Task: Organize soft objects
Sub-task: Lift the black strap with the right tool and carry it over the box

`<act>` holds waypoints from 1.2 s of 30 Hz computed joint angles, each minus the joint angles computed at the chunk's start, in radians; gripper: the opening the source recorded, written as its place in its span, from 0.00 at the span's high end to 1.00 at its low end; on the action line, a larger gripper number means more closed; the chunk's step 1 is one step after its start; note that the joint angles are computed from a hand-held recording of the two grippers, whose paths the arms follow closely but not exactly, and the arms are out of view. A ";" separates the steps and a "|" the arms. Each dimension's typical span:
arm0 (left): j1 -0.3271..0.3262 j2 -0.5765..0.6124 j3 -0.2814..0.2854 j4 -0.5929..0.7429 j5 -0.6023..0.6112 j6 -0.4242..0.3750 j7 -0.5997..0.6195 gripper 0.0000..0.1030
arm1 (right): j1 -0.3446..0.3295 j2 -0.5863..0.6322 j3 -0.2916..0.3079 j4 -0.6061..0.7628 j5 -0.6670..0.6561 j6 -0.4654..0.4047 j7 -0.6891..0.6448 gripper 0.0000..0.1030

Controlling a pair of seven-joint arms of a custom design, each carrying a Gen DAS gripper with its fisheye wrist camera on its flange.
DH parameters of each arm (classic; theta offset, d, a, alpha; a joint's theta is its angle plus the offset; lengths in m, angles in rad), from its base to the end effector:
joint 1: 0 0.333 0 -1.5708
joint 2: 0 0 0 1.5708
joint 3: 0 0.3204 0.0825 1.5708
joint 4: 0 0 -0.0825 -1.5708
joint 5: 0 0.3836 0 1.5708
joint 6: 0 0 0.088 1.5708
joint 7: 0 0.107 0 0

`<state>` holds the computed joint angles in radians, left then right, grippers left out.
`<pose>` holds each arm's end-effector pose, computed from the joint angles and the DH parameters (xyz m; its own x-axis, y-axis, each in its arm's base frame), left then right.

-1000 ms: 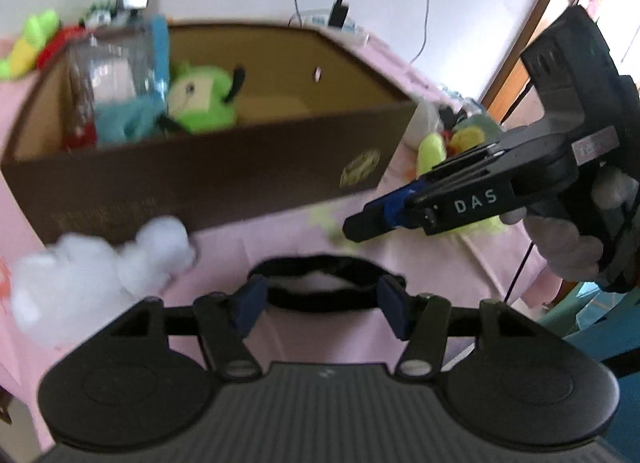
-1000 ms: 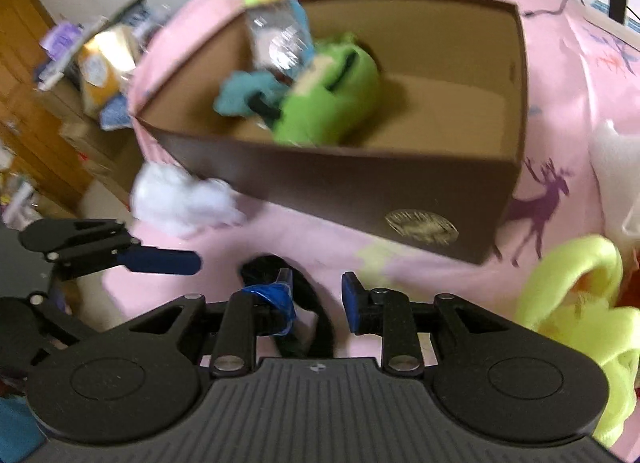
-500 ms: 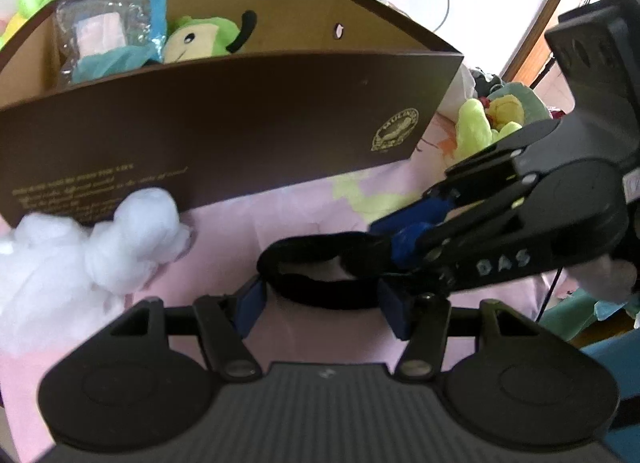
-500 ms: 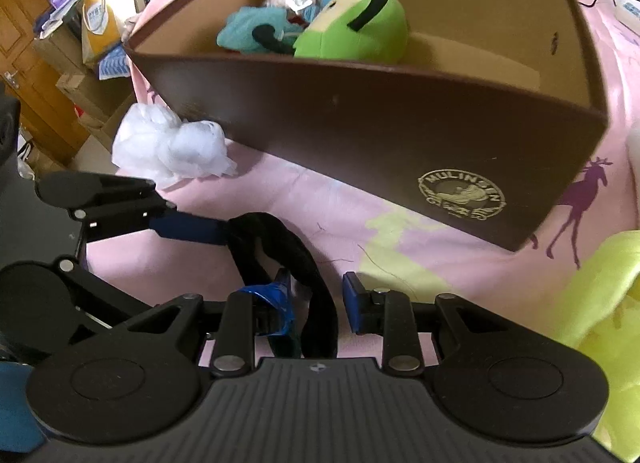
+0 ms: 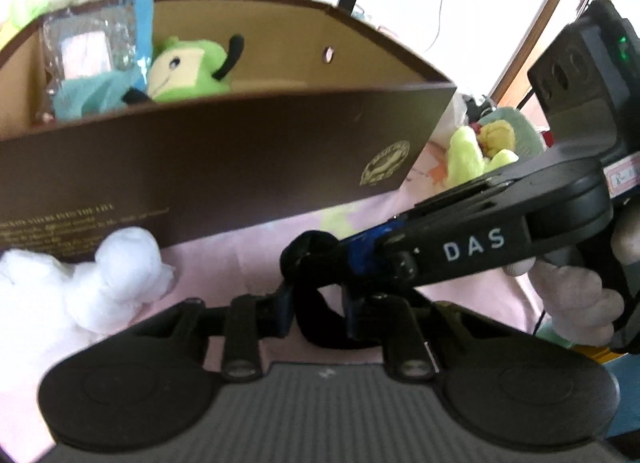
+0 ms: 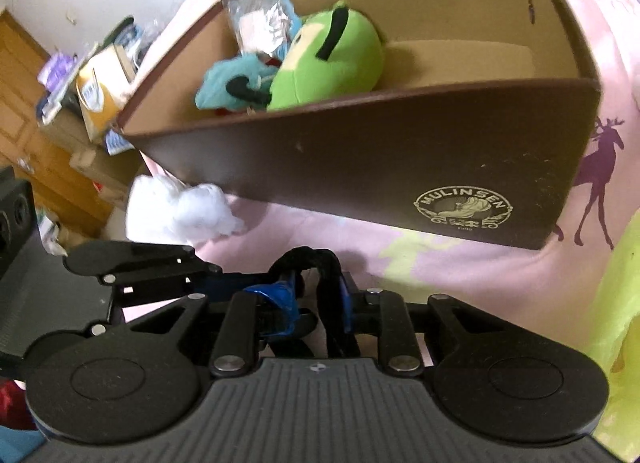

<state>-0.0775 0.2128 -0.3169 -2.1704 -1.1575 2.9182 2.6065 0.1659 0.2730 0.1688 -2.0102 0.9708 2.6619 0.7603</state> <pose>0.5542 -0.1645 0.3364 -0.3975 -0.8703 0.2910 -0.7864 0.1597 -0.5968 0.5978 0.1777 0.3559 0.4045 -0.8149 -0.4152 -0.8478 -0.1640 -0.5043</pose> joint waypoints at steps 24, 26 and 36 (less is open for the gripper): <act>-0.042 -0.162 0.145 0.112 -0.215 -0.072 0.383 0.85 | 0.033 -0.069 -0.059 0.145 0.470 -0.107 -0.215 0.97; -0.029 -0.135 0.146 0.141 -0.159 -0.065 0.356 0.85 | 0.037 -0.026 -0.049 0.201 0.456 -0.087 -0.173 0.97; 0.071 0.048 0.118 0.302 0.171 -0.090 0.111 0.85 | 0.029 0.182 0.022 0.422 0.287 0.002 0.158 0.96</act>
